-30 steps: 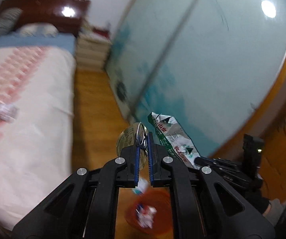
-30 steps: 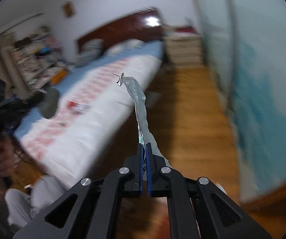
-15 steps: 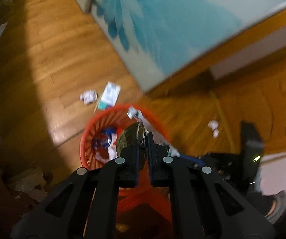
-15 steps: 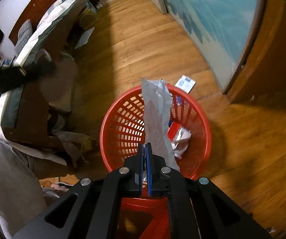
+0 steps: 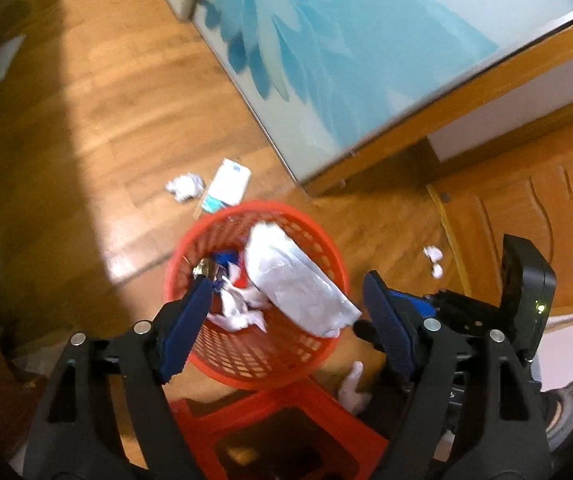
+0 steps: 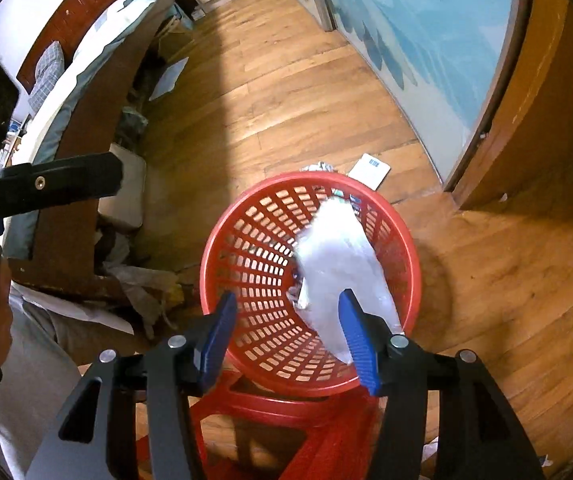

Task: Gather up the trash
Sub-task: 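Move both open grippers back toward the bed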

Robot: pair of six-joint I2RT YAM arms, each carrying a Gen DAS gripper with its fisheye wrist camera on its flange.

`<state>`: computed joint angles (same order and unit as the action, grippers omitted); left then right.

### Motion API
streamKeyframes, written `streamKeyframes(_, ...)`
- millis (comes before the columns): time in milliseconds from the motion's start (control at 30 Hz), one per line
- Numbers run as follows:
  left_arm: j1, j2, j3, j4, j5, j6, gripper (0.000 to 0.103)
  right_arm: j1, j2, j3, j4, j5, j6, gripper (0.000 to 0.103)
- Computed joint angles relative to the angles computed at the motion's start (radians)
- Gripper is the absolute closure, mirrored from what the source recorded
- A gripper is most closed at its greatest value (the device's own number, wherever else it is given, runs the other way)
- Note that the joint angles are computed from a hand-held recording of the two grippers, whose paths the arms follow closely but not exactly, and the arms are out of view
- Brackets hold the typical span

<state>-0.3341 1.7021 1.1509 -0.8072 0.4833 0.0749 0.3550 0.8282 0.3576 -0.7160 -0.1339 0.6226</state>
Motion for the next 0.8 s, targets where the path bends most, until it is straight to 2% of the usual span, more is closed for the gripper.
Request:
streamKeyframes(167, 0.124, -0.125, 0.019, -0.027, 0.057, 0.036, 0.026, 0.076, 0.041, 0.145, -0.046, 0.085, 0.03, 0.049)
streamKeyframes(333, 0.461, -0.299, 0.121, -0.084, 0.17, 0.144, 0.026, 0.223, 0.183, 0.389, -0.04, 0.22, 0.052, 0.049)
streamKeyframes(433, 0.707, -0.327, 0.235, -0.165, 0.227, 0.287, 0.025, 0.329, 0.325, 0.573, -0.016, 0.313, 0.037, 0.048)
streamKeyframes(500, 0.909, -0.285, 0.33, -0.242, 0.31, 0.407, 0.025, 0.386, 0.433, 0.7, 0.012, 0.344, 0.022, 0.047)
streamKeyframes(600, 1.108, -0.197, 0.42, -0.275, 0.36, 0.498, 0.024, 0.47, 0.613, 0.924, 0.043, 0.378, -0.01, 0.047)
streamKeyframes(700, 1.286, -0.064, 0.508, -0.283, 0.391, 0.546, 0.024, 0.55, 0.808, 1.154, 0.079, 0.408, -0.073, 0.043)
streamKeyframes(800, 1.386, 0.055, 0.582, -0.28, 0.409, 0.528, 0.024, 0.61, 1.036, 1.428, 0.061, 0.405, -0.114, 0.043)
